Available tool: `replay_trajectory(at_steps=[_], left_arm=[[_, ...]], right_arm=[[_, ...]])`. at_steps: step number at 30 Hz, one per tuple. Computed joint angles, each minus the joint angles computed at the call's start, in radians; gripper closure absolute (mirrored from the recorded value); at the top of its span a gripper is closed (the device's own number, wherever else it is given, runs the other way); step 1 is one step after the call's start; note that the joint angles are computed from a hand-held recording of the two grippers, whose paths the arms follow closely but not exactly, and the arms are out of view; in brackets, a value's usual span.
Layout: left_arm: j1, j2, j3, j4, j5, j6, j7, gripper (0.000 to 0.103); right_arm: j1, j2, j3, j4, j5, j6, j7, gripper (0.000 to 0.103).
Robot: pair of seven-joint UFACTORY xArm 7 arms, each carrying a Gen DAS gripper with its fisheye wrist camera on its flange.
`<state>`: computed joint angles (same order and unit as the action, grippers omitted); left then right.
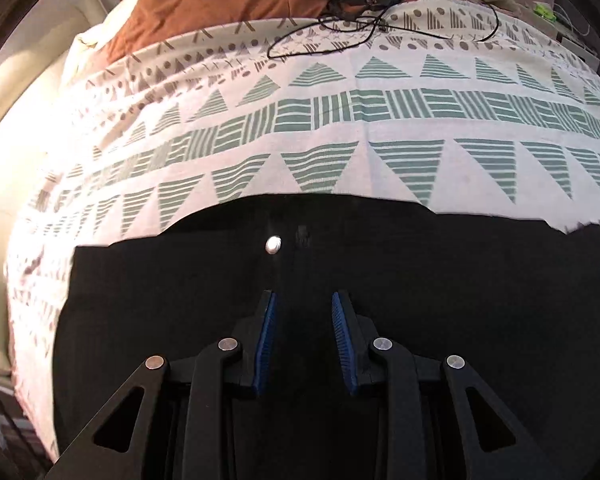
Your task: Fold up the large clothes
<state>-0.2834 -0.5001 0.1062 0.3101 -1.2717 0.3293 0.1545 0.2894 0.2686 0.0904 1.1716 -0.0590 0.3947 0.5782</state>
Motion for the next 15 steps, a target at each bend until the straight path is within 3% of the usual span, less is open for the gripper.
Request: replay_trajectory(at_steps=[2, 4, 6, 9, 11, 15], left_arm=[[0.001, 0.013, -0.015, 0.01, 0.014, -0.01, -0.016, 0.063], [0.015, 0.024, -0.026, 0.021, 0.08, 0.003, -0.067, 0.063], [-0.002, 0.041, -0.007, 0.035, 0.065, 0.006, -0.064, 0.063], [-0.006, 0.064, -0.009, 0.054, 0.054, 0.003, -0.059, 0.065], [-0.02, 0.076, -0.011, 0.064, 0.021, -0.015, -0.023, 0.077], [-0.027, 0.044, -0.025, 0.063, 0.015, -0.033, 0.008, 0.083]], right_arm=[[-0.01, -0.083, 0.025, -0.097, 0.043, -0.031, -0.022, 0.073], [-0.037, -0.162, 0.074, -0.194, 0.182, -0.068, -0.126, 0.073], [-0.028, -0.244, 0.098, -0.283, 0.311, -0.08, -0.216, 0.073], [0.033, -0.363, 0.097, -0.409, 0.466, -0.088, -0.303, 0.073], [0.081, -0.431, 0.083, -0.48, 0.541, -0.089, -0.329, 0.073], [0.159, -0.529, 0.059, -0.577, 0.593, -0.089, -0.324, 0.073]])
